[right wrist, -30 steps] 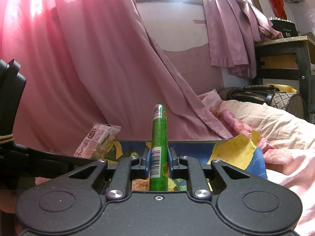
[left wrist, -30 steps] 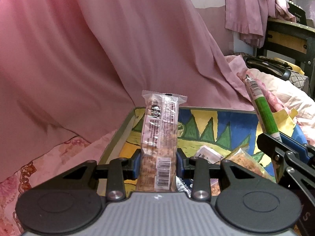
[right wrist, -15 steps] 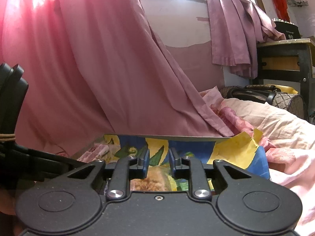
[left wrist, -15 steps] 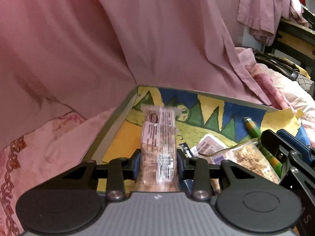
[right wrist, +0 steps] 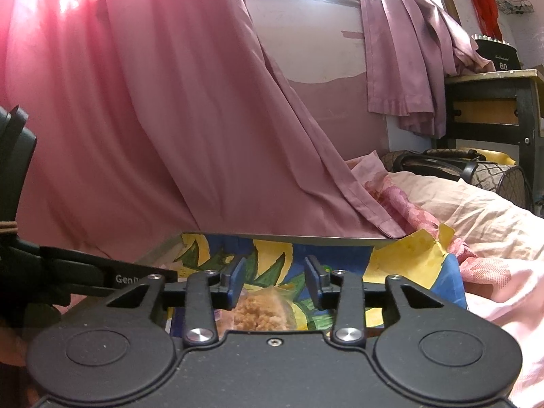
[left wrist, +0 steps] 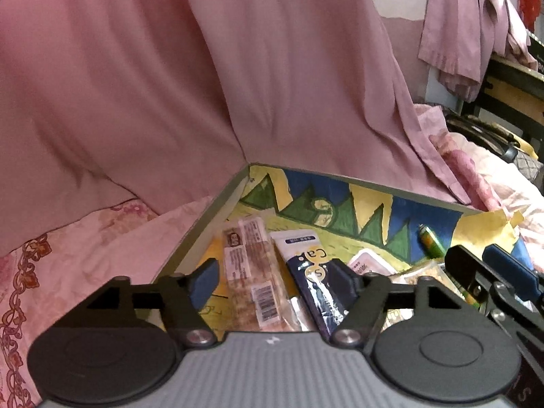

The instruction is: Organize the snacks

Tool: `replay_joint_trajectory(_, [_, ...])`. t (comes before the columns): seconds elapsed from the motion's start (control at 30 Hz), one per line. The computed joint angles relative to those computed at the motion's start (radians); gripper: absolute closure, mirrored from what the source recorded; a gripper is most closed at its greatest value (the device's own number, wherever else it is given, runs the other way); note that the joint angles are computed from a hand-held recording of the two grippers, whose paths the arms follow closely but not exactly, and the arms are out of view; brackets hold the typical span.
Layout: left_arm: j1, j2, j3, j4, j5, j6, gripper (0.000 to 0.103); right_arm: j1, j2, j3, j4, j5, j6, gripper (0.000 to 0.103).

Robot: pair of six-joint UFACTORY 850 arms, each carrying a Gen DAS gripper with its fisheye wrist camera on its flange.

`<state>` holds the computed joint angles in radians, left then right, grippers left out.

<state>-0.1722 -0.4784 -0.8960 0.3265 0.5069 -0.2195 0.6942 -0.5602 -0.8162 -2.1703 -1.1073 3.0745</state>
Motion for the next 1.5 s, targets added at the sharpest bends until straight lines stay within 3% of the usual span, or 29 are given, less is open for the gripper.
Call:
replay_joint_trajectory(0.3, [0.002,0.008,0.021,-0.081,0.048,0.041,0.004,0.006,0.007,0.006,0.003,-0.015,0.001,0.043])
replay_joint_trajectory(0.6, [0.011,0.041,0.058,-0.113,0.078,0.035,0.001,0.018,0.036,0.018,0.021,-0.020,-0.011,0.022])
replay_joint_trajectory(0.9, [0.046,0.154,0.164,-0.105,0.140,-0.025,0.001,0.082,0.138,0.066,0.128,-0.060,-0.071,0.002])
replay_joint_trajectory(1.17, [0.107,0.309,0.293,-0.029,0.165,-0.097,0.001,0.204,0.234,0.103,0.250,-0.121,-0.137,0.001])
replay_joint_trajectory(1.5, [0.245,0.507,0.450,0.153,0.186,-0.192,0.000,0.388,0.286,0.122,0.432,-0.182,-0.219,0.001])
